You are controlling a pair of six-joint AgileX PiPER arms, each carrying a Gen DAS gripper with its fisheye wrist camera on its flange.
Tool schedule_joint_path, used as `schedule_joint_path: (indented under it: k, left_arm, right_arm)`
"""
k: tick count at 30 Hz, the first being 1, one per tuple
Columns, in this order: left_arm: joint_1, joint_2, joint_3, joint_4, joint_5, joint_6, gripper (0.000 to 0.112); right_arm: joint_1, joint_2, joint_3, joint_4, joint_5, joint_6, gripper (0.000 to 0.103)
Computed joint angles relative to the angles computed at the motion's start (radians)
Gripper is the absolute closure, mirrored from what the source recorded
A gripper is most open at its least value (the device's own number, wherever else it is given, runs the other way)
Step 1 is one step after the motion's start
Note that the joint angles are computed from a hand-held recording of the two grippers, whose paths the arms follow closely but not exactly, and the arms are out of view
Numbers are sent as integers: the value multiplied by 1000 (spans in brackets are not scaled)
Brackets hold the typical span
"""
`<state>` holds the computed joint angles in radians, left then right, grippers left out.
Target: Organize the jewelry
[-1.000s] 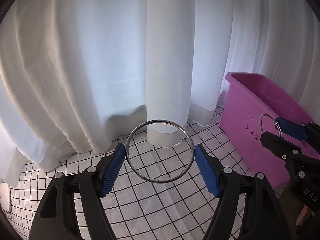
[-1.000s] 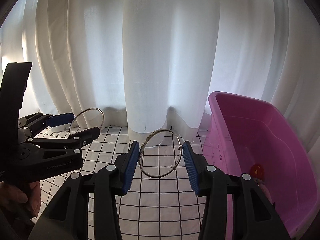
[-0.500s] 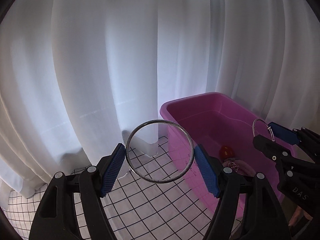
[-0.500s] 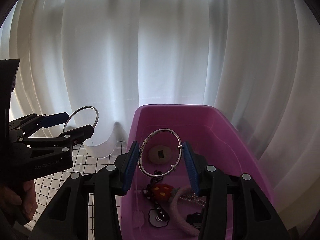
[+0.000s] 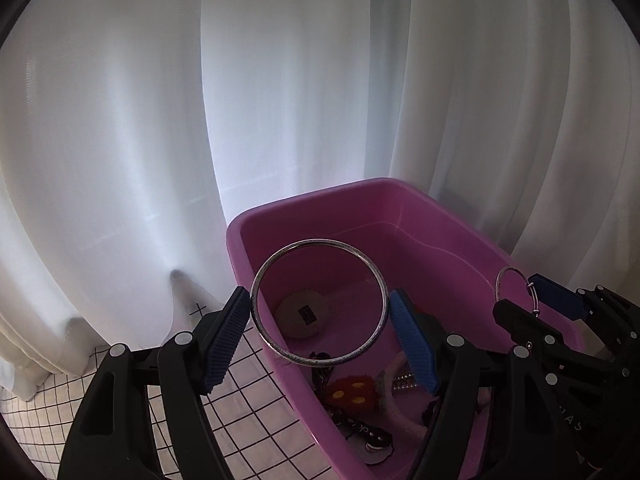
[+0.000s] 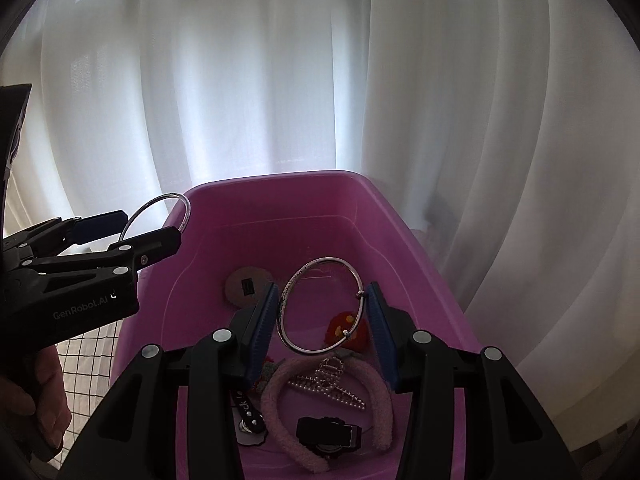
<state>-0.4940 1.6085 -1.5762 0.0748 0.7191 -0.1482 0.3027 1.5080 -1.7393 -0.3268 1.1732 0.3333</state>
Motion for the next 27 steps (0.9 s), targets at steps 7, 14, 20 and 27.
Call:
schedule_joint_path:
  k: [7,14,20,27]
  left_arm:
    - [-52,63,-68,56,58,-78,42]
    - [-58,103,-113,67,108,-121,36]
    - [-59,94,-95,96,91,-160,27]
    - [-47,84,-115,101,135,-191,21]
  right_arm:
    - [-69,2,19,63,0,-42,59]
    - [-87,2,36,75,15,-46,55]
    - [-56,-1,26,42,29,-22,42]
    - [-45,-25,39,35,34,-6,42]
